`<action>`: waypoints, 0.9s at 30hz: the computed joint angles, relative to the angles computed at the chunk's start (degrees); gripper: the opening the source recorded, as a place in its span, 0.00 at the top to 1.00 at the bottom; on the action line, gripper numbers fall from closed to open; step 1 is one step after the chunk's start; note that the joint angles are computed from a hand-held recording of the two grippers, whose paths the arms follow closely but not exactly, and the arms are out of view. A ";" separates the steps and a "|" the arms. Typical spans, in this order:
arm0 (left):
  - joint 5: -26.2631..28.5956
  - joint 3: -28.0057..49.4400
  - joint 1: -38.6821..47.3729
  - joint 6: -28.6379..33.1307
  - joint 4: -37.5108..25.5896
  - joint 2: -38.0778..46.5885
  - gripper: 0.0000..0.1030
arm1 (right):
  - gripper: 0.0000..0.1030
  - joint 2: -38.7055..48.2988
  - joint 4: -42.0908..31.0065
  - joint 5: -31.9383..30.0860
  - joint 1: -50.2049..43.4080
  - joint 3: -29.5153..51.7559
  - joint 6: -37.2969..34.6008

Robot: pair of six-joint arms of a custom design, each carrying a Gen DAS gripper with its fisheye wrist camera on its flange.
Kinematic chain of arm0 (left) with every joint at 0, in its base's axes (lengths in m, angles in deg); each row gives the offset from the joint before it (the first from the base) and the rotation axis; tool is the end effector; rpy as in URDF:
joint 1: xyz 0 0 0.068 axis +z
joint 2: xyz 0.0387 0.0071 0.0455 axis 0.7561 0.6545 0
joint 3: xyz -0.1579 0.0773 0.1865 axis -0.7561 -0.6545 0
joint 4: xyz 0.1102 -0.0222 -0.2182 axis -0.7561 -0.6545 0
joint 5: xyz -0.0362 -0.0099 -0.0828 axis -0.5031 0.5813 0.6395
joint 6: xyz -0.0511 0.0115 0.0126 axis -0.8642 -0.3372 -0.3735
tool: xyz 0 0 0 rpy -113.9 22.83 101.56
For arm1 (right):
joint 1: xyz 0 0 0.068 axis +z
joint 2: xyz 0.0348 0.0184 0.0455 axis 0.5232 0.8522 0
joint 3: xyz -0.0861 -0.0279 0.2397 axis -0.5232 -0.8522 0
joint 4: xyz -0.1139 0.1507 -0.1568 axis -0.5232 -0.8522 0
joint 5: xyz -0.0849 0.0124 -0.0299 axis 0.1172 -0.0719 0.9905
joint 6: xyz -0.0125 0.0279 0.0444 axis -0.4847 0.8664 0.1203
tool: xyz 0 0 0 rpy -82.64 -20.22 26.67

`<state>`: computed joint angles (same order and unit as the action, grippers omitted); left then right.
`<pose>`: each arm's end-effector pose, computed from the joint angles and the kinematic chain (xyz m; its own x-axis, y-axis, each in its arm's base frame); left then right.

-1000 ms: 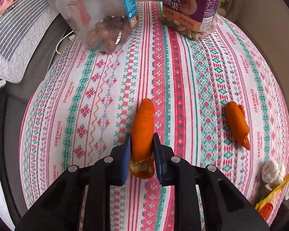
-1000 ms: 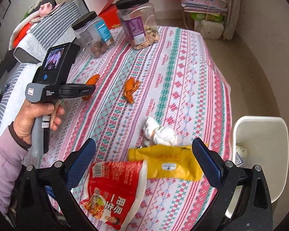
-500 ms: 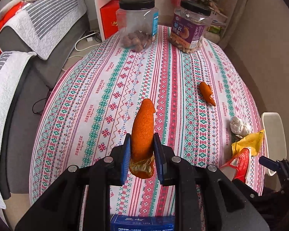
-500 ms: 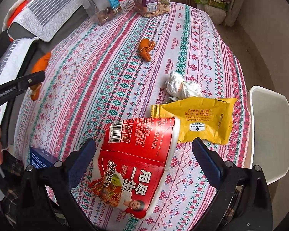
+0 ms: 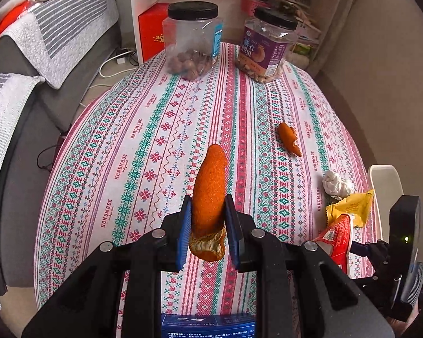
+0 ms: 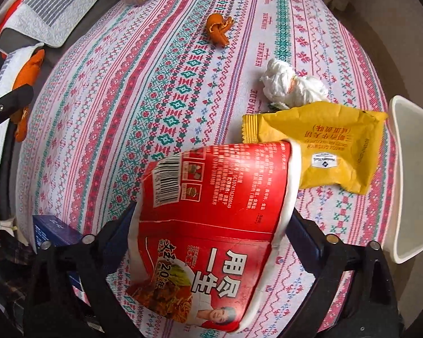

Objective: Collect trash

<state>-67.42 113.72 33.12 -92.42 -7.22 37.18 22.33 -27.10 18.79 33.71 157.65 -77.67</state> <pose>0.2805 -0.0762 0.3004 -0.8531 -0.1777 -0.4906 -0.1404 0.9837 -0.1120 0.3111 0.0181 0.2381 -0.9478 -0.2388 -0.2112 -0.2700 0.9535 0.1337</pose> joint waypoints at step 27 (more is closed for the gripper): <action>-15.08 -0.46 -9.42 -0.92 9.65 -3.92 0.77 | 0.14 -13.98 23.42 -4.24 -5.16 -1.64 -0.12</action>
